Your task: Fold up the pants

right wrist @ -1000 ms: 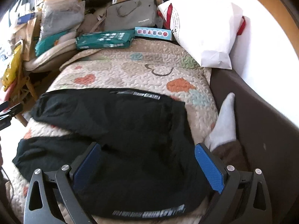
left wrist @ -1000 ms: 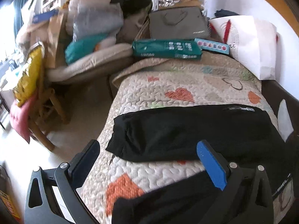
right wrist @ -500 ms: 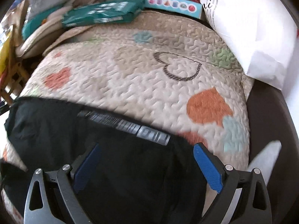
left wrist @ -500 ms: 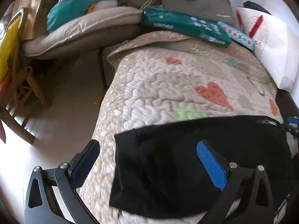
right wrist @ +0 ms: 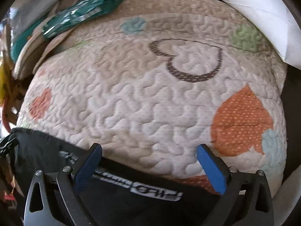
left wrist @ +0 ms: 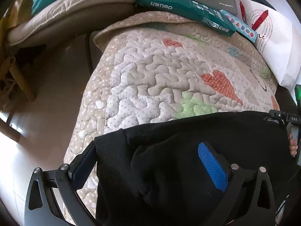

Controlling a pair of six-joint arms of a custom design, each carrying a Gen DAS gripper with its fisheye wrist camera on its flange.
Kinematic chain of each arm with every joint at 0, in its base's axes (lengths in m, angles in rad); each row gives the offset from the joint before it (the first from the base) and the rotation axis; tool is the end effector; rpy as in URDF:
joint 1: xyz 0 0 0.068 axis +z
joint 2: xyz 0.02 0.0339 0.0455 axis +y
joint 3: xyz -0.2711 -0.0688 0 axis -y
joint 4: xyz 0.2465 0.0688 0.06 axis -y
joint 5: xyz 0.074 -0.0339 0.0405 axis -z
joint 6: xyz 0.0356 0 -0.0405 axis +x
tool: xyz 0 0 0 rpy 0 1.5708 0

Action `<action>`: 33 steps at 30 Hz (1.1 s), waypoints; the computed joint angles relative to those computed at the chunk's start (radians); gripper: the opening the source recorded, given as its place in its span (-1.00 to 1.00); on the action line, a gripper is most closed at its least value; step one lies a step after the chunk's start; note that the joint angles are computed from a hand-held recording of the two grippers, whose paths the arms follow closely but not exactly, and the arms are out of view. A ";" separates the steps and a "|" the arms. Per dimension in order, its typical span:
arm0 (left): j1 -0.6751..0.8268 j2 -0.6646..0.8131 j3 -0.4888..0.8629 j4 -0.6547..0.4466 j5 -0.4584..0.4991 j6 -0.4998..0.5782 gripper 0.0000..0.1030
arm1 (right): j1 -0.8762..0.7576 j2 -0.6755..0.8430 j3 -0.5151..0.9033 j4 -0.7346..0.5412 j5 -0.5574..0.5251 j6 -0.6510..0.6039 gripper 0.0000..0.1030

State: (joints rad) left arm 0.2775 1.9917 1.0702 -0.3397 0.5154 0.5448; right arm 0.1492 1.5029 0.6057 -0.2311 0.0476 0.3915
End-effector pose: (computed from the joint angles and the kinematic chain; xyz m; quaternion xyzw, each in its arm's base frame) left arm 0.3506 0.0816 0.1009 0.1663 0.9417 -0.1712 0.2373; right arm 0.2467 0.0354 0.1297 0.1231 0.9676 0.0362 0.2176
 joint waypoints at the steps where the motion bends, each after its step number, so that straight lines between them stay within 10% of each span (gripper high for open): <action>1: 0.002 -0.003 0.001 -0.001 0.003 0.004 0.80 | 0.006 -0.011 -0.002 -0.007 -0.026 -0.009 0.98; 5: 0.014 -0.027 0.011 -0.008 -0.006 -0.016 -0.30 | 0.097 -0.013 0.014 -0.058 0.007 -0.049 0.63; 8: 0.020 -0.040 0.024 -0.049 0.020 0.006 -0.65 | 0.153 -0.016 0.014 -0.073 0.022 -0.059 -0.19; 12: -0.013 -0.133 -0.086 0.062 -0.033 0.011 -0.69 | 0.176 -0.059 0.016 -0.115 0.053 -0.027 -0.75; 25: 0.075 -0.500 -0.285 0.064 0.069 0.148 -0.70 | 0.405 -0.381 0.003 -0.406 0.205 0.189 -0.82; 33: 0.236 -0.722 -0.426 -0.036 0.173 0.395 -0.70 | 0.872 -0.541 0.046 -0.740 0.381 0.611 -0.87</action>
